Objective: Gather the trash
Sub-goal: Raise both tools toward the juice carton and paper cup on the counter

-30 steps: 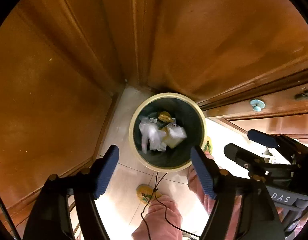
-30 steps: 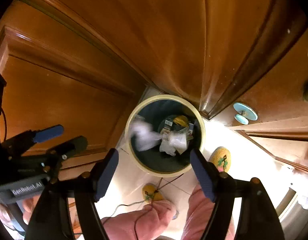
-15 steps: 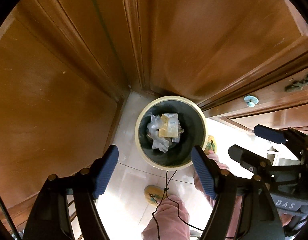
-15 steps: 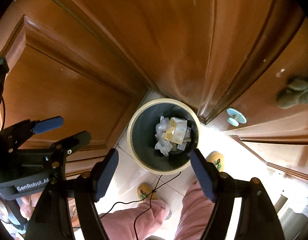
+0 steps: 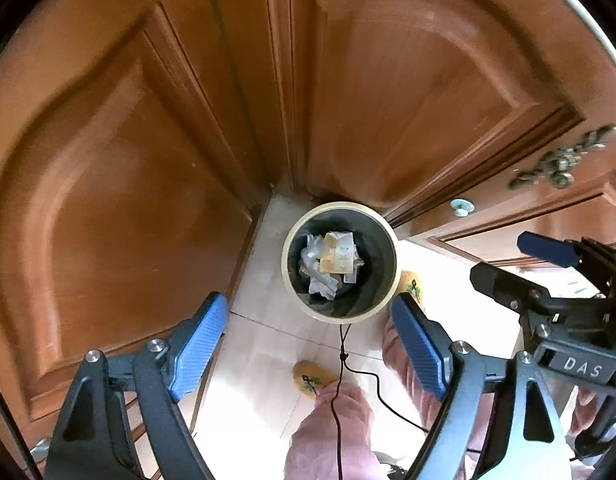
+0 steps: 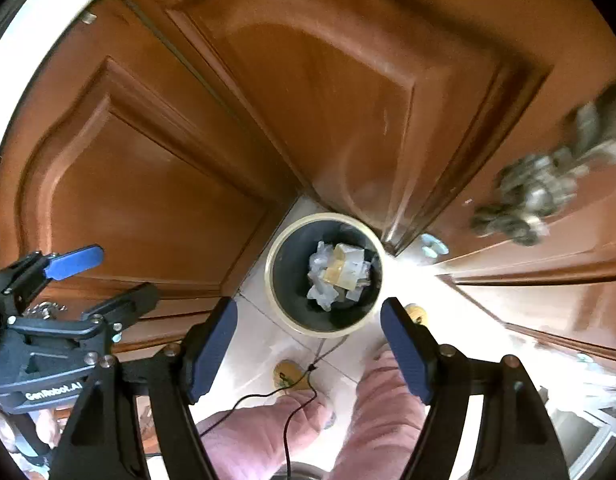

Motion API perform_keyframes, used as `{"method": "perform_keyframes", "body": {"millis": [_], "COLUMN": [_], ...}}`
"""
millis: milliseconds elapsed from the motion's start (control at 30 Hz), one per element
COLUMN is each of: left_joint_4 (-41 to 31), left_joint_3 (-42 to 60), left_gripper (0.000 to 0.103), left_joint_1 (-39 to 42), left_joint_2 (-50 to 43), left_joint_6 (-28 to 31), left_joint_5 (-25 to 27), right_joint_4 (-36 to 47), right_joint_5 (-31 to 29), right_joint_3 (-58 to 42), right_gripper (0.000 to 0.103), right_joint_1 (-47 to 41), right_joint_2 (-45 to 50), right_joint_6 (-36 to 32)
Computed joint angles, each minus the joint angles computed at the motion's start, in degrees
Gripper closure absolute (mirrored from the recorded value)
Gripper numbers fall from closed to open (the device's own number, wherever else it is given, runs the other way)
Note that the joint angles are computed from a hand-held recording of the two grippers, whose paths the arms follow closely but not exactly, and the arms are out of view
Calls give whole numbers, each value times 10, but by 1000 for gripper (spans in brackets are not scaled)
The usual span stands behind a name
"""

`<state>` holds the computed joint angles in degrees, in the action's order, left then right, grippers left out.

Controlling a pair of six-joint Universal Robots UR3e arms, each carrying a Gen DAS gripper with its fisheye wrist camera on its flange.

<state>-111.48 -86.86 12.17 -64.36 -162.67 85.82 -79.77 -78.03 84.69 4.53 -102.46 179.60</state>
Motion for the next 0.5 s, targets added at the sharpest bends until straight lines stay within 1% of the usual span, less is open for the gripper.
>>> {"method": "perform_keyframes", "body": {"millis": [133,267,333,433,500], "left_joint_4": [-81,-157,-201,-287,-340], "left_joint_3": [117,257,342,514,634], "left_gripper": [20,19,17,17,17], "left_joint_1": [14,26,34,45,54], "left_joint_2": [-21,-54,-81,-143,-188], "left_joint_6": [18,37,46,57,65], "left_joint_5": [-7,-17,-26,-41,-53], "right_joint_4": [72,157,196,268,319], "right_joint_5": [-22,-32,-38,-53,-64], "right_joint_3": [-112,-259,-332,-483,-603], "right_gripper": [28,28,28,28,28], "right_joint_1": [13,19,21,33,41], "right_joint_2": [19,51,70,122,168], "right_joint_6": [1,5,3,8,12]}}
